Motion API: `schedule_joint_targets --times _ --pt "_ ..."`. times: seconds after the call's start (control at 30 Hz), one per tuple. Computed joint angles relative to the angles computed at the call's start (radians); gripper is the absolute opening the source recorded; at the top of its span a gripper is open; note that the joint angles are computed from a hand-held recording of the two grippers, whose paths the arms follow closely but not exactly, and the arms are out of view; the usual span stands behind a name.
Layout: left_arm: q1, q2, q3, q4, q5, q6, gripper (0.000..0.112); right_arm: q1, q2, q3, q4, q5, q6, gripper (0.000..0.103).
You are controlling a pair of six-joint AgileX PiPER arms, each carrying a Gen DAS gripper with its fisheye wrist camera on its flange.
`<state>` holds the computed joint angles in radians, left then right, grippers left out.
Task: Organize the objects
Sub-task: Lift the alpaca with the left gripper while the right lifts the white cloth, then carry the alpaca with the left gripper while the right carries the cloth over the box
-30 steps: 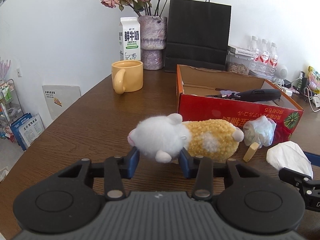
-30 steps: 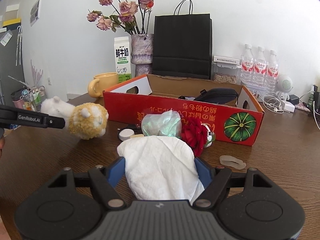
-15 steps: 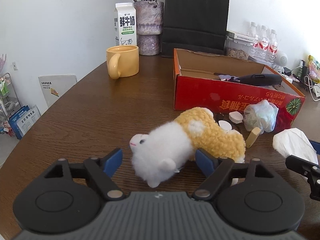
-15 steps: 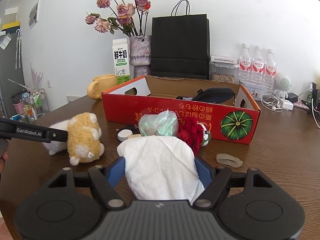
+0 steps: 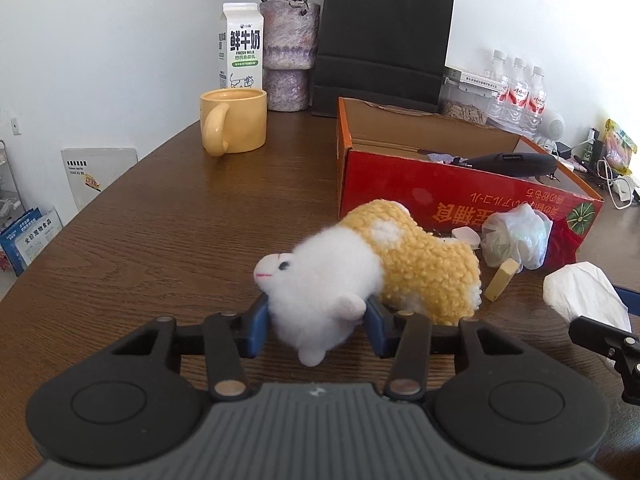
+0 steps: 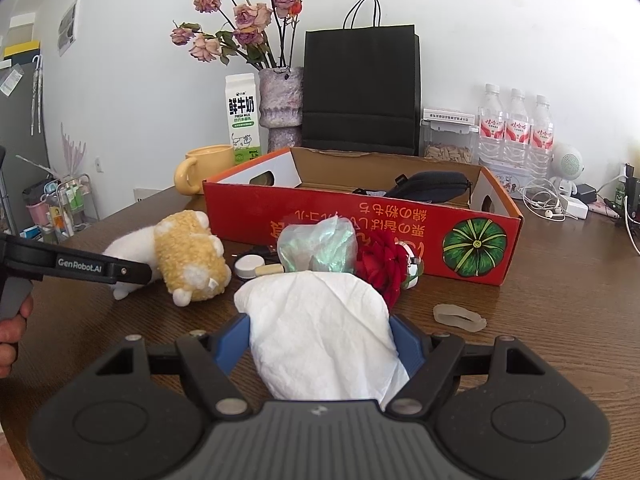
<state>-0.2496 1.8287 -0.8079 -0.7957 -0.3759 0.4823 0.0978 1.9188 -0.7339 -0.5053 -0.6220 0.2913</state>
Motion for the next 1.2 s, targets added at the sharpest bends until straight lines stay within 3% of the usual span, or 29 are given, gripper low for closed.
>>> schedule_joint_targets --times 0.2,0.47,0.63,0.77,0.87,0.9,1.0,1.1,1.13,1.17,1.2 --pt "-0.058 -0.077 0.061 -0.060 -0.089 0.036 0.044 -0.003 -0.007 0.008 -0.001 -0.014 -0.001 0.075" --pt "-0.106 -0.138 0.086 -0.086 -0.140 0.068 0.037 -0.010 -0.027 0.017 -0.011 -0.030 0.011 0.075" --pt "-0.099 -0.136 0.085 -0.088 -0.125 0.058 0.042 -0.015 -0.027 0.015 -0.020 -0.034 0.021 0.075" --pt "-0.064 -0.120 0.064 -0.064 -0.079 0.003 0.061 -0.022 -0.023 0.015 -0.027 -0.035 0.028 0.075" --pt "-0.049 -0.090 0.029 -0.093 -0.056 0.007 0.066 -0.023 -0.023 0.016 -0.031 -0.036 0.029 0.075" --pt "-0.043 -0.083 0.020 -0.086 -0.050 -0.014 0.075 -0.024 -0.022 0.016 -0.033 -0.038 0.030 0.075" --pt "-0.009 -0.068 0.000 -0.016 -0.012 -0.123 0.081 -0.023 -0.021 0.015 -0.032 -0.036 0.031 0.075" --pt "0.032 -0.050 -0.022 0.094 0.028 -0.263 0.081 -0.024 -0.018 0.012 -0.037 -0.033 0.034 0.075" --pt "0.045 -0.047 -0.030 0.133 0.049 -0.307 0.077 -0.024 -0.018 0.013 -0.036 -0.032 0.034 0.075" --pt "0.049 -0.044 -0.037 0.134 0.056 -0.312 0.065 -0.023 -0.018 0.012 -0.035 -0.032 0.034 0.075" --pt "0.052 -0.047 -0.035 0.167 0.059 -0.339 0.064 -0.023 -0.017 0.012 -0.036 -0.031 0.035 0.075"
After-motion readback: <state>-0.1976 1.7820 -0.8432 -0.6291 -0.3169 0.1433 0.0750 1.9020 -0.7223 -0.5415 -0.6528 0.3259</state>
